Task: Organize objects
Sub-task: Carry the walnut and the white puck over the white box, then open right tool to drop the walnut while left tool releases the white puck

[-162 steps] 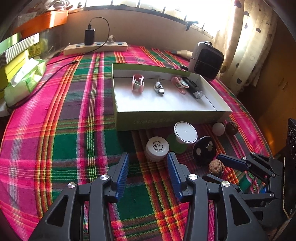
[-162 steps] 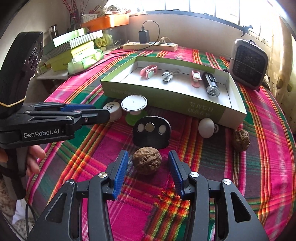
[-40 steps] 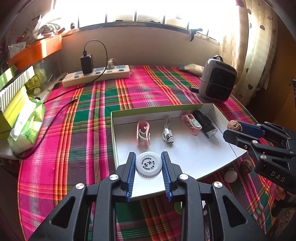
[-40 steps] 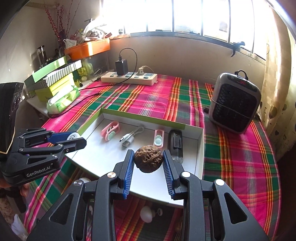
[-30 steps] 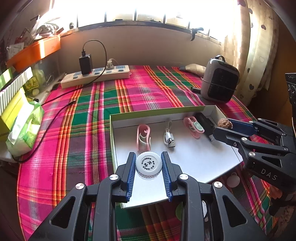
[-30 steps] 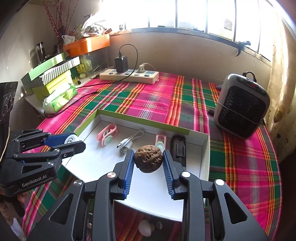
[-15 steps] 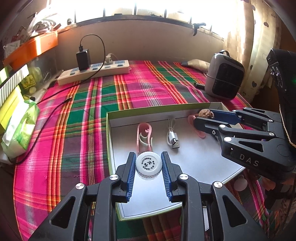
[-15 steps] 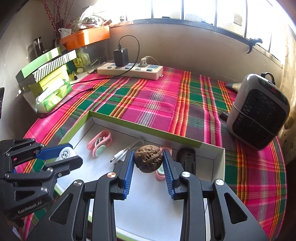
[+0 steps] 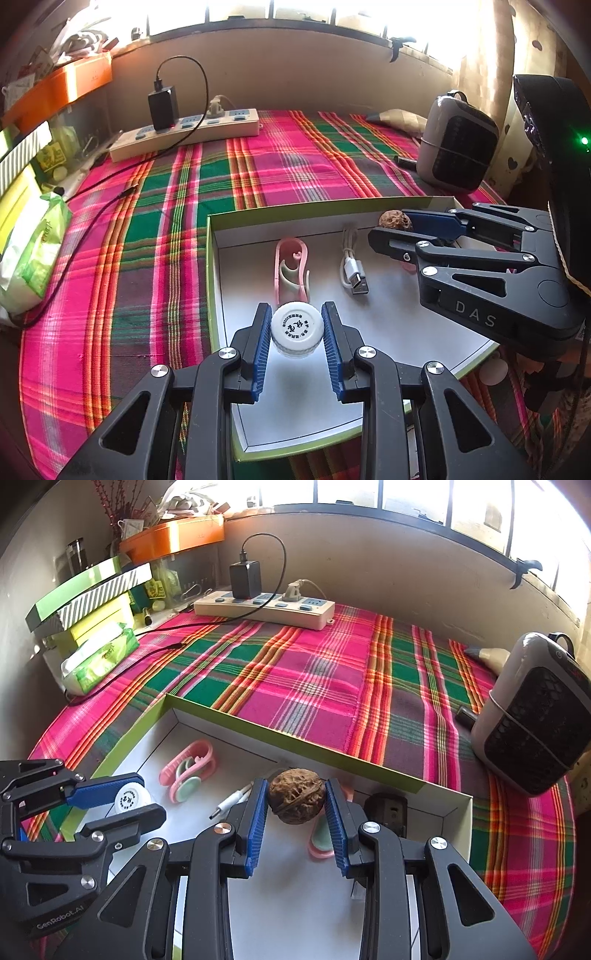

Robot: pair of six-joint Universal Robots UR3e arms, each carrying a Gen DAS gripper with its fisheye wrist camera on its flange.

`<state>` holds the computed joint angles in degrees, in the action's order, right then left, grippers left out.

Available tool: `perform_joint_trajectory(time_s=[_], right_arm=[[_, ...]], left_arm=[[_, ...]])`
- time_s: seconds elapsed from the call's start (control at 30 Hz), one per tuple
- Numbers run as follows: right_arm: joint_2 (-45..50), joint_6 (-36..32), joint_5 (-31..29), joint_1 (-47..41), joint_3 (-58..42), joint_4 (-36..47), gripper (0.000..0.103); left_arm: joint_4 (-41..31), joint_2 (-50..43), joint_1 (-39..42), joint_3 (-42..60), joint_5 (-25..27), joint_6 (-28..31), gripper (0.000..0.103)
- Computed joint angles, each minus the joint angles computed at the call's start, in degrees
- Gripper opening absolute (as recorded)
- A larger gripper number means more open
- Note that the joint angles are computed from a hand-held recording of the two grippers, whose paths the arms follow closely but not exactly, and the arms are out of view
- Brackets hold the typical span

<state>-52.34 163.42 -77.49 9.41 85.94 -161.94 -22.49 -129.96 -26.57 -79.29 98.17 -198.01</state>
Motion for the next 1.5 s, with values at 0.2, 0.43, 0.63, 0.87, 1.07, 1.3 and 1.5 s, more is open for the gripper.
perform_joint_trajectory(time_s=[0.2,0.43,0.63,0.87,1.07,1.3,1.5], right_arm=[[1.08,-0.6,-0.58,0.93,-1.83,0.58,0.033],[2.31,-1.7,-0.94,1.82,-3.81,1.44,0.033],[3.06,-2.38,-0.99,2.06,-5.08,2.38,0.033],[3.17,-2.63,-1.25,2.33,-5.32,2.71,0.033],[3.33,-2.85,-1.45,2.55,-5.56,2.83,0.033],[3.65,-3.18,-2.2,3.0,-6.17,3.21,0.033],[3.78,-3.37,-2.87,3.31,-6.26,3.06,0.033]], left_arm=[[-0.29,-0.72,-0.14,0.96,0.05,0.26,0.025],[-0.3,-1.45,-0.28,1.56,0.51,1.09,0.025],[-0.53,-1.96,-0.61,2.18,1.27,1.53,0.026],[-0.66,-2.22,-0.55,2.5,1.39,1.77,0.026],[-0.93,-2.47,-0.8,2.96,1.66,1.72,0.026],[-1.09,-2.76,-0.98,3.38,1.84,1.62,0.026],[-1.26,-2.89,-1.06,3.62,1.94,1.57,0.026]])
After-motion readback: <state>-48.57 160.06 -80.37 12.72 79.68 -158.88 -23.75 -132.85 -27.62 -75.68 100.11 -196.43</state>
